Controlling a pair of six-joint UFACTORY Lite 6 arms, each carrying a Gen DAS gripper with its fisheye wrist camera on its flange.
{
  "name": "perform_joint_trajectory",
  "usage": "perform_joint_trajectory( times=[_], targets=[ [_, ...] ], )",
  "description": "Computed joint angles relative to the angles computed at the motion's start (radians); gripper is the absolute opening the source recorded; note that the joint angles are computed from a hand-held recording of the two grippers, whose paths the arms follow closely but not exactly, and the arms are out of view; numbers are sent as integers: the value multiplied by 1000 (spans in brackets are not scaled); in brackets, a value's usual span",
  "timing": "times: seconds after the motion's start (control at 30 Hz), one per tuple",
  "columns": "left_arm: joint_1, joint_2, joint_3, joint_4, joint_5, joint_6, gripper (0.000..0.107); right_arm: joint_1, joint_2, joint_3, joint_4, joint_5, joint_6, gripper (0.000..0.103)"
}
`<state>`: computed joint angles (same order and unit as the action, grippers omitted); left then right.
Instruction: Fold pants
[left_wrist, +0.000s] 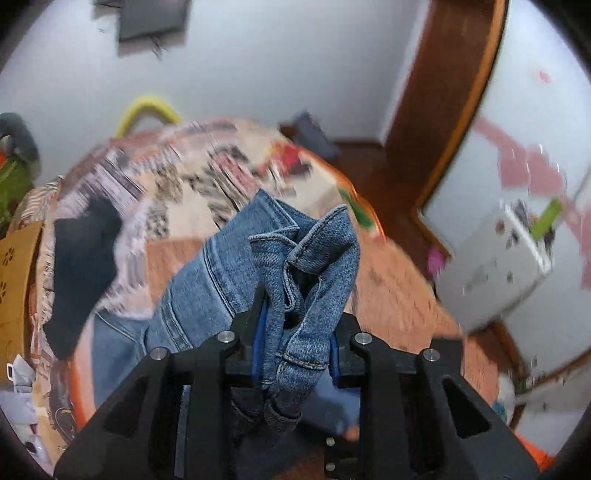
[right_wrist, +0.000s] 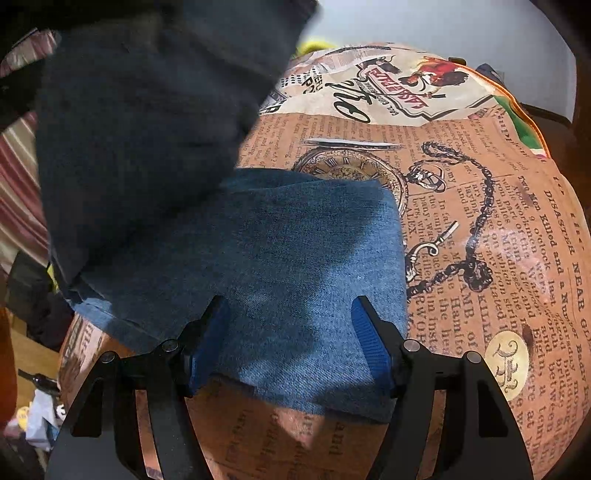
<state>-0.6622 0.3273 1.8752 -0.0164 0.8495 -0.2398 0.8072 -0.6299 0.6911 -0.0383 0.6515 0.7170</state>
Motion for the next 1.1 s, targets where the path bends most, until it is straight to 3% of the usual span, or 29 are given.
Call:
perform_joint_trajectory(
  times=[0.07,0.13,0.2,0.4,0.67,0.87,1.1],
  targets=[
    [-26,46,47,-22,70,30,36,2,-16,0,1,11,5,65],
    [-56,31,21,-28,74,41,50,2,-37,-5,-1,18,14,65],
    [-81,-10,-25,-6,59,26,71,3,-66,-14,-2,27,26,65],
    [-29,-169,-137,70,22,5,94,62,-129,-44,-76,68,120,65],
    [228,-161,-190,189,-22,134,98,164,-177,-34,-177,158,288,66],
    [403,79,-84,164,-29,258,98,222,-181,-38,-197,194,370,66],
    [431,343,-22,328,-11,250,100,224,-128,-6,-150,184,333,67]
  ],
)
